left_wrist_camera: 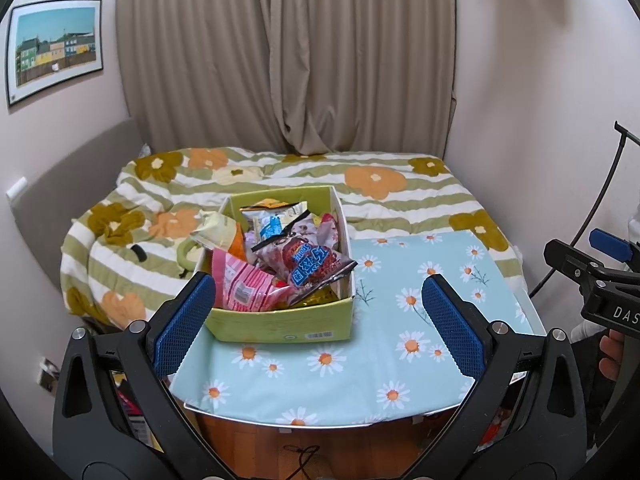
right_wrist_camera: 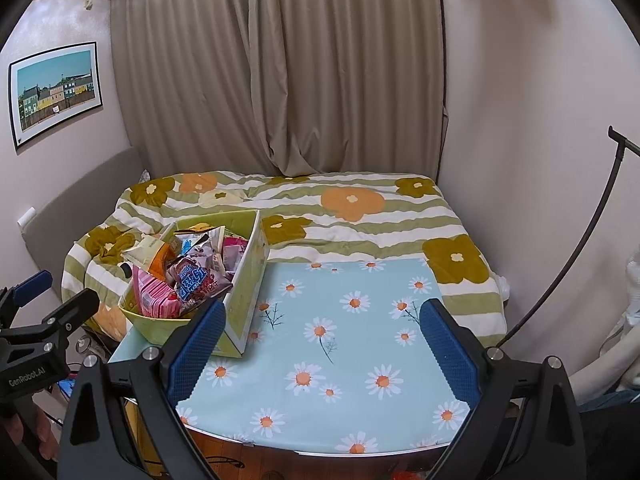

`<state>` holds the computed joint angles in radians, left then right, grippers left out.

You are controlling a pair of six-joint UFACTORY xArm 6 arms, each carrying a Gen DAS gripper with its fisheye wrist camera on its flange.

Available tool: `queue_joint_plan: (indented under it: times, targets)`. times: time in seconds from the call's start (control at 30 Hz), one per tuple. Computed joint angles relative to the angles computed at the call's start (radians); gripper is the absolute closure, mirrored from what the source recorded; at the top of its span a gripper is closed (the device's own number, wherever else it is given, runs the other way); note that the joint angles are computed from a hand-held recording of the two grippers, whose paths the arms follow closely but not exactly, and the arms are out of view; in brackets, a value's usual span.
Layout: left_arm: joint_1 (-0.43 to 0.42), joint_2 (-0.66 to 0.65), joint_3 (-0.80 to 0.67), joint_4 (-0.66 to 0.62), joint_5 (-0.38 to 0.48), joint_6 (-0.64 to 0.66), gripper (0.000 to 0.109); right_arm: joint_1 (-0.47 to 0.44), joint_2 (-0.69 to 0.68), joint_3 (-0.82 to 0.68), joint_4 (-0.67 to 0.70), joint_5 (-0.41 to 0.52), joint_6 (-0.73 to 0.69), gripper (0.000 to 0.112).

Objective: Organize snacks

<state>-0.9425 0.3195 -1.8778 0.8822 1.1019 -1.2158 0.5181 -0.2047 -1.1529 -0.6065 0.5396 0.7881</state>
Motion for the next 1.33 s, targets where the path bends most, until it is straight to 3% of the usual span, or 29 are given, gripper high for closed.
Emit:
queue_joint_plan:
  times: [1.33]
  targets:
    - [0.023, -0.071, 0.103, 0.036, -0.035, -0.036, 0.006, -0.008, -0.005, 0.005, 0.002, -0.007, 0.0, 0.016]
